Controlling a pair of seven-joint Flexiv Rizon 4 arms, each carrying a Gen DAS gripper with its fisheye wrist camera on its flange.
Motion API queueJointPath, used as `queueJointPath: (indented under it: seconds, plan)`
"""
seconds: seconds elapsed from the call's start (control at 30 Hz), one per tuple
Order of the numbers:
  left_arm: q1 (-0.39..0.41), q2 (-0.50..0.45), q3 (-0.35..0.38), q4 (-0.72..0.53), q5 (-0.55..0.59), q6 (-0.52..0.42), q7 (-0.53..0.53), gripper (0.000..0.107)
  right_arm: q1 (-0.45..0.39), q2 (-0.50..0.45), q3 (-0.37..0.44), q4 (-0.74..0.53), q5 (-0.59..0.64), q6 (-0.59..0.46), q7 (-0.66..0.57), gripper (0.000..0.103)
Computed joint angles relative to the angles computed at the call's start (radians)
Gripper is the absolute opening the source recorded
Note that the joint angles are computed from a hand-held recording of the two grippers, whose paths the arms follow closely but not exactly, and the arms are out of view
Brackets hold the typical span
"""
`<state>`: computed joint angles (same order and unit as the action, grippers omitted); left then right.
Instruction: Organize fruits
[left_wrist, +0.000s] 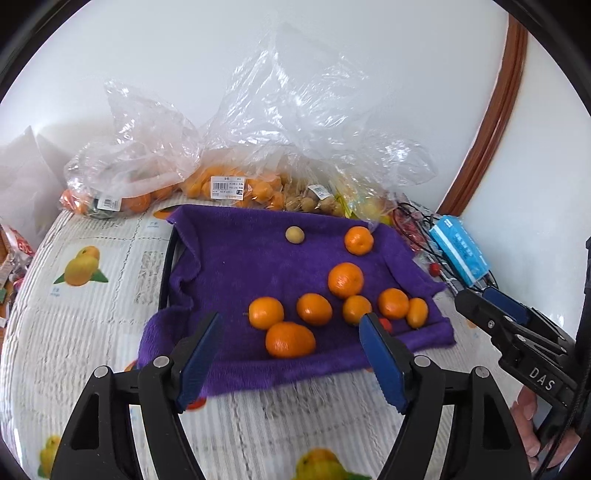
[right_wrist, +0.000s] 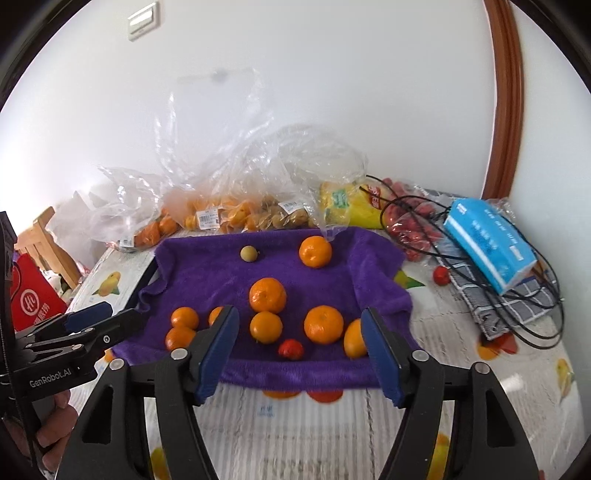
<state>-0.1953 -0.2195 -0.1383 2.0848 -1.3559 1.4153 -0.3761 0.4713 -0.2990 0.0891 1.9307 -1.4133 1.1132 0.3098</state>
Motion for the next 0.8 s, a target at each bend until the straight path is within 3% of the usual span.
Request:
queueJointPath:
  seconds: [0.13, 0.37, 0.57, 0.8]
  plan:
    - [-0.033, 0.101, 0.016, 0.081, -0.028, 0.0, 0.018, 0.08, 0.026, 0.084, 0.041, 0.061, 0.024, -0.104, 0.01, 0.079]
    - [-0.12, 0.246, 0.056, 0.194, -0.069, 0.051, 0.039, 0.087, 0.023, 0.212, 0.119, 0.169, 0.123, -0.155, 0.025, 0.079]
    - [-0.18, 0.343, 0.078, 0.275, -0.025, 0.101, -0.012, 0.09, 0.035, 0.295, 0.178, 0.24, 0.126, -0.23, 0.068, 0.097]
    - [-0.234, 0.428, 0.116, 0.346, 0.086, 0.143, -0.12, 0.095, 0.045, 0.377, 0.234, 0.292, 0.142, -0.297, 0.096, 0.103]
